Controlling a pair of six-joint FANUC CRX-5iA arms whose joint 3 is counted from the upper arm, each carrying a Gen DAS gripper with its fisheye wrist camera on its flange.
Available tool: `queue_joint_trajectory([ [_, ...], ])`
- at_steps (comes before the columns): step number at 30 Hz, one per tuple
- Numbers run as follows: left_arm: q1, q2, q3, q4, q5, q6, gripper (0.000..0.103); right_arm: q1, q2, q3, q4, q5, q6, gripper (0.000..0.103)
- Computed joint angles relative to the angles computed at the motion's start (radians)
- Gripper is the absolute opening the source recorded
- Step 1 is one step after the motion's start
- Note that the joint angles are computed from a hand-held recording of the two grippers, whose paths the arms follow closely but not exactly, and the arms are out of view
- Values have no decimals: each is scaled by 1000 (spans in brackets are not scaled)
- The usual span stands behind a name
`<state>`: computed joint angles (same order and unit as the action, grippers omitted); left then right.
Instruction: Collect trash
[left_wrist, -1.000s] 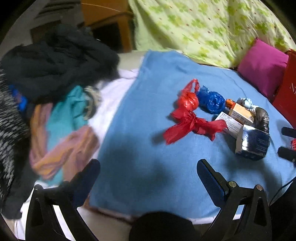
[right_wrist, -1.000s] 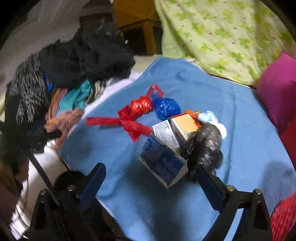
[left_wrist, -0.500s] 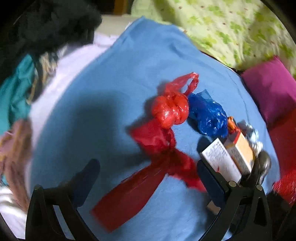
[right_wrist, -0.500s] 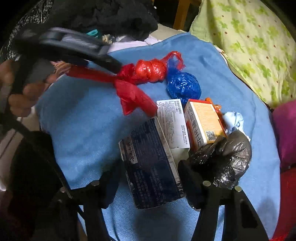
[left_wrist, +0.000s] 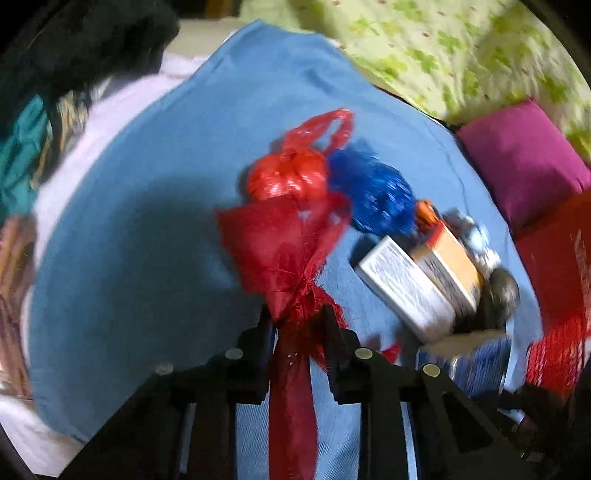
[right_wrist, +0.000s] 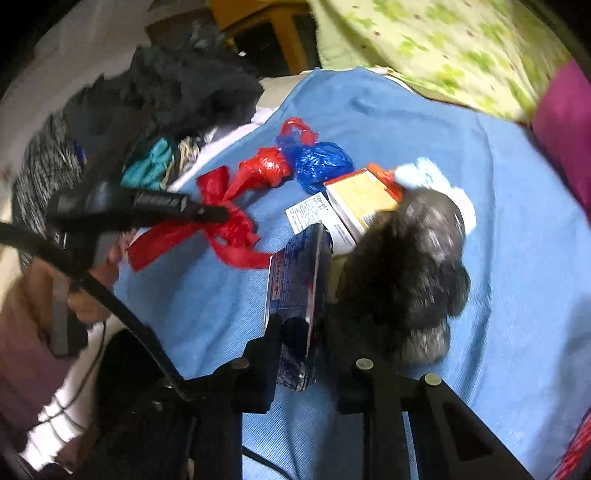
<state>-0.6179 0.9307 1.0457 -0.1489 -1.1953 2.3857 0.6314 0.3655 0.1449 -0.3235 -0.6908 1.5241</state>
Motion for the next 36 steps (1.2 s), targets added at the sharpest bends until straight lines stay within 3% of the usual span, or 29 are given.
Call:
queue_joint_trajectory([
  [3,-37,-73,-78,-47,23,-11,25,-25,-33,-27,-102,13,43,23],
  [9,-95,-207,-227,-128,85,-21,25,-38,-62,-56,-184,49,43,21],
  [13,-101,-231,-263,-145,86,-8,25,7,-54,-68,-47,49,-72,22],
  [15,-103,-231,-273,-155,64,8,25,-13,-51,-51,-122,14,-14,25],
  [16,-102,-235,-286,-154,60,18,25,-15,-49,-44,-136,6,-2,29],
  [18,-103,-236,-306,-154,73,31,25,7,-39,-36,-73,-8,-37,63],
  [19,-106,-241,-314,-159,76,36,25,23,-38,-45,-34,13,-54,86],
  [22,-121,-257,-329,-193,73,47,25,51,-22,-31,10,16,-46,86],
  [25,-127,-271,-345,-205,76,66,26,114,4,-56,209,48,-187,86],
  [27,-133,-278,-350,-218,74,81,26,146,40,-62,349,39,-286,83],
  [28,-139,-277,-342,-231,64,89,26,153,54,-65,398,29,-327,70],
  [29,-145,-274,-333,-241,55,96,26,155,63,-63,428,19,-357,46],
  [30,-152,-277,-329,-255,49,107,26,150,68,-62,433,14,-373,38],
  [32,-169,-281,-319,-287,37,125,26,130,60,-63,389,22,-353,28],
  [36,-210,-280,-280,-369,5,162,26,114,63,-43,367,-24,-325,19],
])
